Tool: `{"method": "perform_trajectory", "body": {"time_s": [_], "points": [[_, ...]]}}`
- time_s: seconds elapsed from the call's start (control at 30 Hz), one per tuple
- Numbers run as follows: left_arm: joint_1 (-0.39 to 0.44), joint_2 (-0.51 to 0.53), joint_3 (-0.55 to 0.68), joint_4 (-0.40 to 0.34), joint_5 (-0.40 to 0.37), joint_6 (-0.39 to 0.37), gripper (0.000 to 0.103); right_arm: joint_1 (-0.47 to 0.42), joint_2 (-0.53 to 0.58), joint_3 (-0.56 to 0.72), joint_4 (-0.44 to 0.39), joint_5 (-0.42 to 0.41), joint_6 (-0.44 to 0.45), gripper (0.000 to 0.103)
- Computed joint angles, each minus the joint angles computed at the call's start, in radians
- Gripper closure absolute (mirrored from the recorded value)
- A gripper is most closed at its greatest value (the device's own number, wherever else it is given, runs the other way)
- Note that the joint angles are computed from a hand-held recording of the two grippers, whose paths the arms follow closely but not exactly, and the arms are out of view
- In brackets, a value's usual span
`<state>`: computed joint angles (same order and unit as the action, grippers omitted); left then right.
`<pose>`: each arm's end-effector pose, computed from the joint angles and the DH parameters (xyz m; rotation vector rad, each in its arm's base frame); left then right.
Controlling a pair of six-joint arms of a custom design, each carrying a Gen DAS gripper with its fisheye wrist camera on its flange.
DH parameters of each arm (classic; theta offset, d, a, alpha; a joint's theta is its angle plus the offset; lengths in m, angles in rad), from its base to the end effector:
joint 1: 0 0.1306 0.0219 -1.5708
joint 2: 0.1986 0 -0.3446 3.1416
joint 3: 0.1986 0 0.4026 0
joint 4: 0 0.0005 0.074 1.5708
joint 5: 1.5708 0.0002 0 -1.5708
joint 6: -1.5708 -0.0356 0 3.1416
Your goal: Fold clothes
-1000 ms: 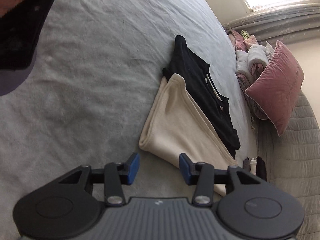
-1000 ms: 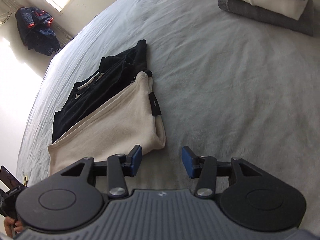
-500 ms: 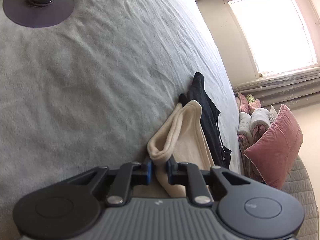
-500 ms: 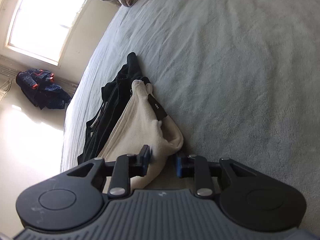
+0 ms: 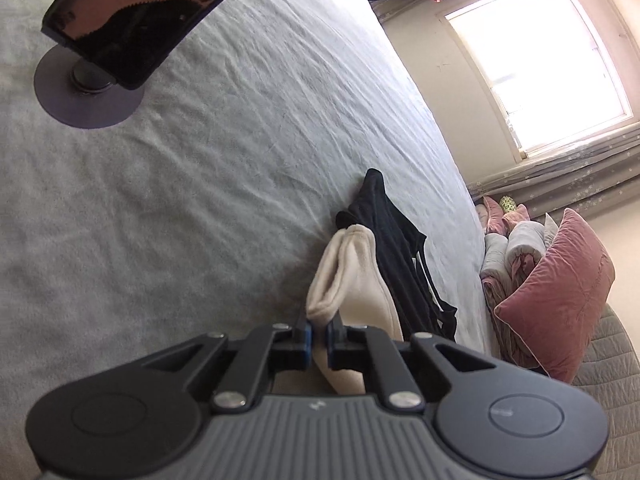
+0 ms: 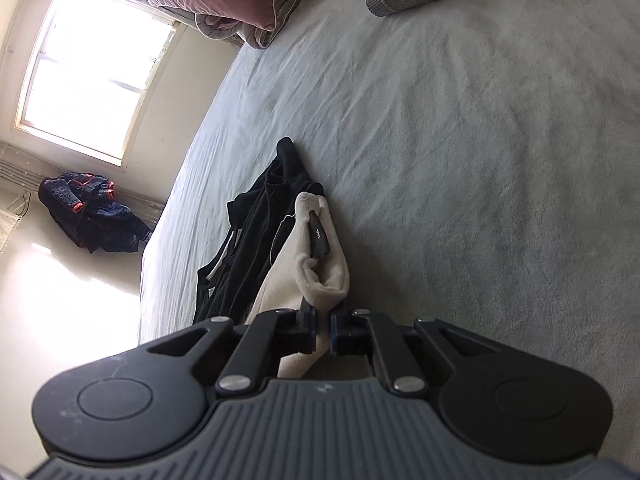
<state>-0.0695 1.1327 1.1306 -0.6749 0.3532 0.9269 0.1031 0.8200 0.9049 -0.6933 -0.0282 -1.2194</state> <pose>0.4244 -0.0424 0.3971 -0.7971 2.2293 -0.9100 0.3303 0.0347 0.3953 1.1973 1.9493 0.7589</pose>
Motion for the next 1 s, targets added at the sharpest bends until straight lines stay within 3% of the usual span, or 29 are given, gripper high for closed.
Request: {"method": "perform_trajectory", "body": {"time_s": [0.37, 0.53, 0.63, 0.7, 0.83, 0.93, 1.0], "points": [[0.086, -0.133, -0.073, -0.139, 0.117, -0.111, 0.096, -0.018, -0.144, -0.039, -0.149, -0.086, 0.008, 0.096], [0.058, -0.09, -0.054, -0.215, 0.072, -0.276, 0.093, -0.001, -0.141, -0.059, -0.188, -0.062, 0.057, 0.095], [0.054, -0.063, -0.027, -0.261, 0.053, -0.381, 0.083, 0.016, -0.113, -0.041, -0.229, -0.016, 0.108, 0.086], [0.059, -0.071, -0.017, -0.26, 0.042, -0.459, 0.06, 0.031, -0.11, -0.029, -0.24, 0.02, 0.148, 0.083], [0.046, -0.07, 0.011, -0.228, -0.015, -0.606, 0.059, 0.06, -0.065, 0.024, -0.257, 0.08, 0.247, 0.08], [0.025, -0.01, 0.069, -0.247, -0.021, -0.65, 0.059, 0.065, -0.025, 0.058, -0.26, 0.099, 0.293, 0.077], [0.013, 0.019, 0.089, -0.252, -0.035, -0.66, 0.059, 0.065, 0.007, 0.084, -0.276, 0.109, 0.316, 0.067]]}}
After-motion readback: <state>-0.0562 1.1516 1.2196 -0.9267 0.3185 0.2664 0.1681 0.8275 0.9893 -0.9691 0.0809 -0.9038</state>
